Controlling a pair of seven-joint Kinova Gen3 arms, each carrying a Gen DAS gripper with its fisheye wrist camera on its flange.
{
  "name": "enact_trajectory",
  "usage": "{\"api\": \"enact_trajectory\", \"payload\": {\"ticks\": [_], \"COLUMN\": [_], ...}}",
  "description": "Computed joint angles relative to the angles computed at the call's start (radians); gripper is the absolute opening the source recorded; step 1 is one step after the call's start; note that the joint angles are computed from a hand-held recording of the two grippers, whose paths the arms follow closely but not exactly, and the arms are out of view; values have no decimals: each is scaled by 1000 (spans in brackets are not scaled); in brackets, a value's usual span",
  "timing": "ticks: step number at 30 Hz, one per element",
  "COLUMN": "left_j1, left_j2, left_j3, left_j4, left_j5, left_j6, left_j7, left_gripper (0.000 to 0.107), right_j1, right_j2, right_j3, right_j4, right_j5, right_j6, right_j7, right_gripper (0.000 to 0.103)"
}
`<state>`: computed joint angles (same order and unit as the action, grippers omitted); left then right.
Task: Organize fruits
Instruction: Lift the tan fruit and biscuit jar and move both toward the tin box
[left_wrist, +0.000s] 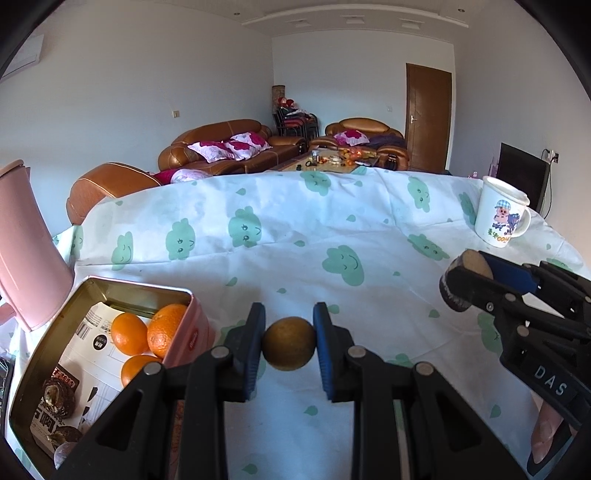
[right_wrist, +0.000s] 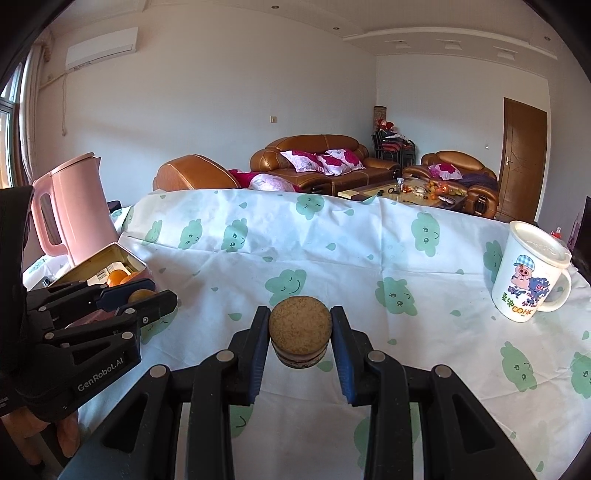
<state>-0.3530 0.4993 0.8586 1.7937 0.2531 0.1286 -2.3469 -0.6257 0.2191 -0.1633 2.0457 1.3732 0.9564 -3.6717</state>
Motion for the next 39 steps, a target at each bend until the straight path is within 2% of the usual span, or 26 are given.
{"api": "enact_trajectory", "payload": {"ticks": [4, 10, 18, 39], "left_j1": [-31, -70, -95, -249], "left_j2": [3, 4, 6, -2], "left_j3": [39, 88, 115, 215], "left_j4": [23, 55, 58, 94], "left_j5": [-13, -83, -147, -55], "left_j6": [-34, -78, -57, 7], "left_j7": [1, 49, 106, 7], "left_gripper": [28, 27, 28, 28], "right_j1": [-14, -24, -33, -68], "right_j2": [3, 0, 1, 12], "right_j3": [-5, -15, -22, -30], "right_j4": [4, 16, 15, -17], "right_j5": [14, 29, 31, 33], "right_j6": [24, 37, 42, 15], "right_j7": [-18, -41, -42, -23], "right_gripper": [34, 34, 34, 34]}}
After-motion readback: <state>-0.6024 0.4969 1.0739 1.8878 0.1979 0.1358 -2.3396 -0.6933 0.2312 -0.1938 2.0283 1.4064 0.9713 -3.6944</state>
